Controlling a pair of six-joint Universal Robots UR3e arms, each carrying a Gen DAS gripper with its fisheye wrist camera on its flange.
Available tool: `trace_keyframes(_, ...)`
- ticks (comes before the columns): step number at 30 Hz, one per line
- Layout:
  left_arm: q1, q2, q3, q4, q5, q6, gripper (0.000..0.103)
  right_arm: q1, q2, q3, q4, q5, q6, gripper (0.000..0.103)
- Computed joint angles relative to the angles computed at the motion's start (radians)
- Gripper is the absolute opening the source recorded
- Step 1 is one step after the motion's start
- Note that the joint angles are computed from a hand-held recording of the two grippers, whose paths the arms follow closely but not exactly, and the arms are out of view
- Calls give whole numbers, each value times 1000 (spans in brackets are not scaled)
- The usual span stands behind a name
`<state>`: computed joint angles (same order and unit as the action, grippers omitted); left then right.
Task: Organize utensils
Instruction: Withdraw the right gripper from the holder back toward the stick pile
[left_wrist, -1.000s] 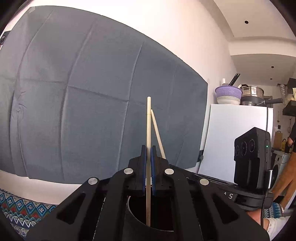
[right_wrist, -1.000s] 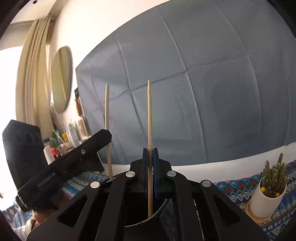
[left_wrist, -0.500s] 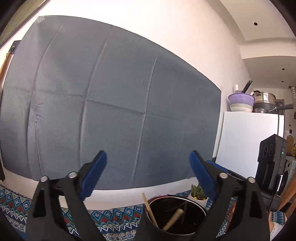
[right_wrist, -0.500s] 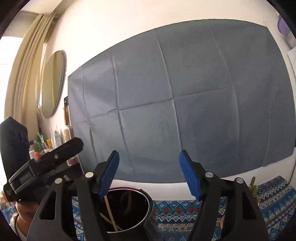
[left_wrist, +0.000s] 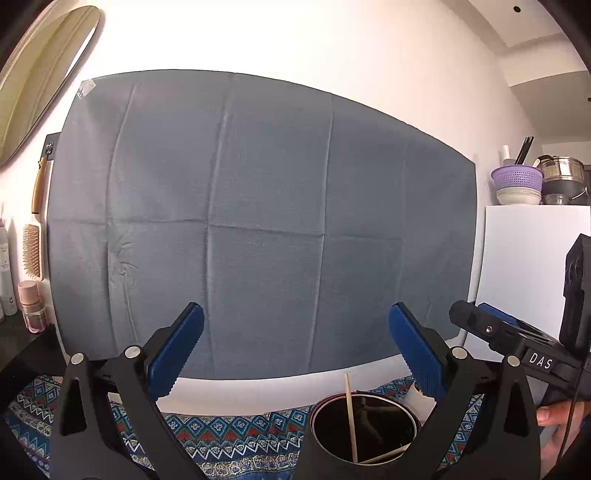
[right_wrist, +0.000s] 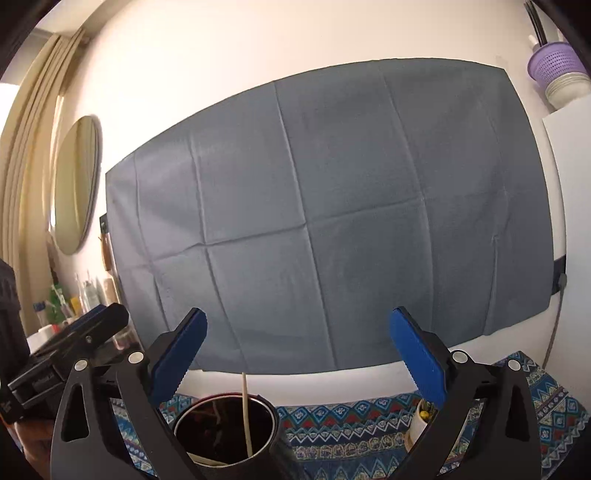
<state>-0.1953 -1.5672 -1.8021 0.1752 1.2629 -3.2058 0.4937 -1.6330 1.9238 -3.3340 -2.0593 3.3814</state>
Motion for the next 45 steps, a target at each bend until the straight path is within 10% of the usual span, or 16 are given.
trace_keyframes(5, -71, 26, 66, -192, 126, 36, 98, -40, -78, -33, 254, 118, 38, 95)
trace_keyframes(31, -242, 153, 43, -610, 451, 79, 98, 147, -125, -119, 720, -111, 48, 95)
trace_keyframes(45, -178, 256, -157, -778, 336, 101, 97, 179, -250, 143, 872, 14, 274, 95)
